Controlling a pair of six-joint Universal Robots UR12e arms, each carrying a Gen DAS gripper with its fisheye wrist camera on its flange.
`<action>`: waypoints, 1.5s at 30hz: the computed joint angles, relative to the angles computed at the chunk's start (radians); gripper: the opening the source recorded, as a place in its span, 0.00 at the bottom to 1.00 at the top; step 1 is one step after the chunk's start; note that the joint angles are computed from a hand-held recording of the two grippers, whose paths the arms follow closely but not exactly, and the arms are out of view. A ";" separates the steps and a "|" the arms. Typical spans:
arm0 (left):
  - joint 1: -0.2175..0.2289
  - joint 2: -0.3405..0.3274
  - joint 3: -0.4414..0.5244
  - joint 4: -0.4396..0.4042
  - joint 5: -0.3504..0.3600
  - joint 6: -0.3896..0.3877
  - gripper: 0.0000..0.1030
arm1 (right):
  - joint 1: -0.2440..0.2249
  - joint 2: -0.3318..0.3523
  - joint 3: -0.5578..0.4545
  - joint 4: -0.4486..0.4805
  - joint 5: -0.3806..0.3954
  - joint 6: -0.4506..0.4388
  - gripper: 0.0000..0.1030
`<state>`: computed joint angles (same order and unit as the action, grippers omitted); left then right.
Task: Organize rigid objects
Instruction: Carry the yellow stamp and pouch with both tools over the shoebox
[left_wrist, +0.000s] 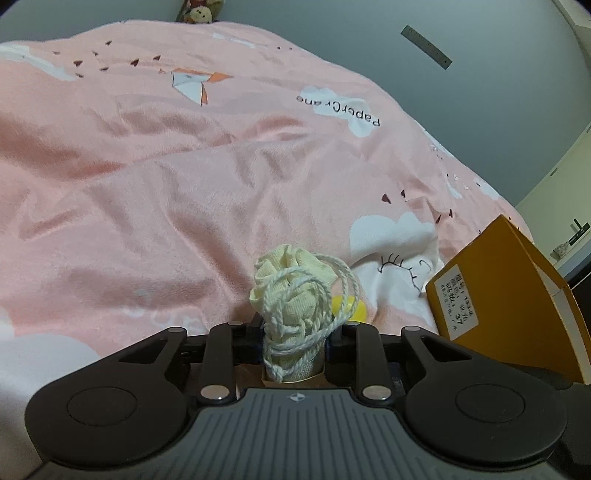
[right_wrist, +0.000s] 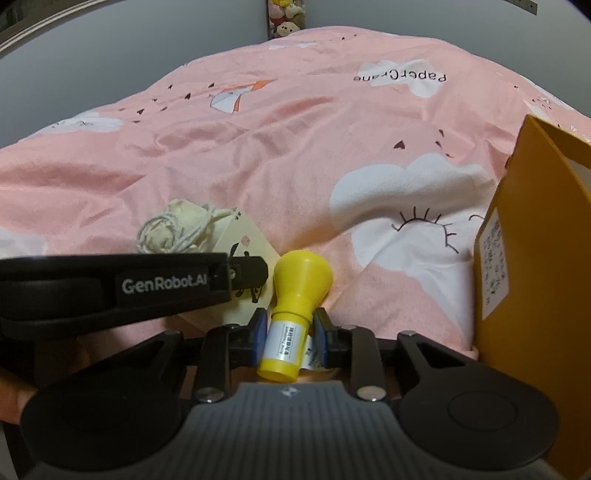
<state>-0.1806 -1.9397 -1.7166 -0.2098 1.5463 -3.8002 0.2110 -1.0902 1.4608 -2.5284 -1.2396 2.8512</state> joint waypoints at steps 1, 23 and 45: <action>-0.003 0.004 -0.002 0.001 0.008 0.002 0.29 | -0.001 -0.004 0.005 -0.011 -0.001 -0.001 0.24; -0.056 0.084 0.009 0.075 0.094 0.019 0.29 | -0.061 -0.143 0.090 -0.195 0.079 0.024 0.23; -0.123 -0.041 0.243 -0.031 -0.112 0.168 0.29 | -0.181 -0.173 0.055 -0.137 -0.169 -0.130 0.23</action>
<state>-0.3032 -1.9809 -1.4735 -0.2412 1.4339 -3.6322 0.0295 -1.2634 1.5162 -2.6658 -1.4085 2.7213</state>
